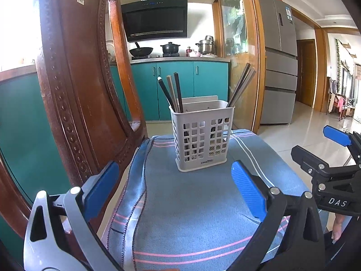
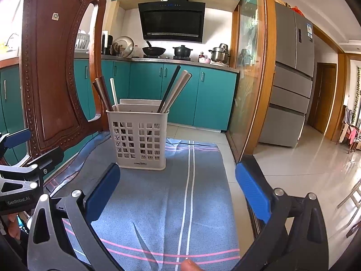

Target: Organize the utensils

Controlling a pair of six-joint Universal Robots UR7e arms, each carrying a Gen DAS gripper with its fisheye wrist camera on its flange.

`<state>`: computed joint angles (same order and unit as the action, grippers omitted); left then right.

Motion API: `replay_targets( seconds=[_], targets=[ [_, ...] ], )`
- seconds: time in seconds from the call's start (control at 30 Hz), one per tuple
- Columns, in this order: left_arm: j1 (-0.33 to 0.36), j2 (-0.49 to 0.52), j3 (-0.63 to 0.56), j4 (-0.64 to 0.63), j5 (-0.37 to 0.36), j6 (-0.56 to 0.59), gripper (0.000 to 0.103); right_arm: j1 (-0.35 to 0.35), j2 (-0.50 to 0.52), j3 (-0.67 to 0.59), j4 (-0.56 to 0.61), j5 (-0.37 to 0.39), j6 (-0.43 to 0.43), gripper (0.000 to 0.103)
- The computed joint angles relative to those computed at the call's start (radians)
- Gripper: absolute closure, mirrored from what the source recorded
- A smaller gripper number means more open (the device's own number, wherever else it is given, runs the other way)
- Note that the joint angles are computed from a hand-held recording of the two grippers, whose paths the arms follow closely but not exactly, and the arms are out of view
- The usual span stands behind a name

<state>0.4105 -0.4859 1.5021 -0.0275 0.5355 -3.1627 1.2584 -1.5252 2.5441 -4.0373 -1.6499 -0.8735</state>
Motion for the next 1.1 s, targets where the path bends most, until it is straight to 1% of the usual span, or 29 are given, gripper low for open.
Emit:
replay_targets(
  seconds=[0.8, 1.1],
  targets=[
    [-0.001, -0.001, -0.001, 0.010, 0.001, -0.018, 0.004, 0.003, 0.016, -0.002, -0.007, -0.011, -0.015, 0.003],
    [-0.005, 0.013, -0.012, 0.023, -0.011, -0.014, 0.004, -0.003, 0.014, -0.002, -0.005, -0.006, -0.017, 0.003]
  ],
)
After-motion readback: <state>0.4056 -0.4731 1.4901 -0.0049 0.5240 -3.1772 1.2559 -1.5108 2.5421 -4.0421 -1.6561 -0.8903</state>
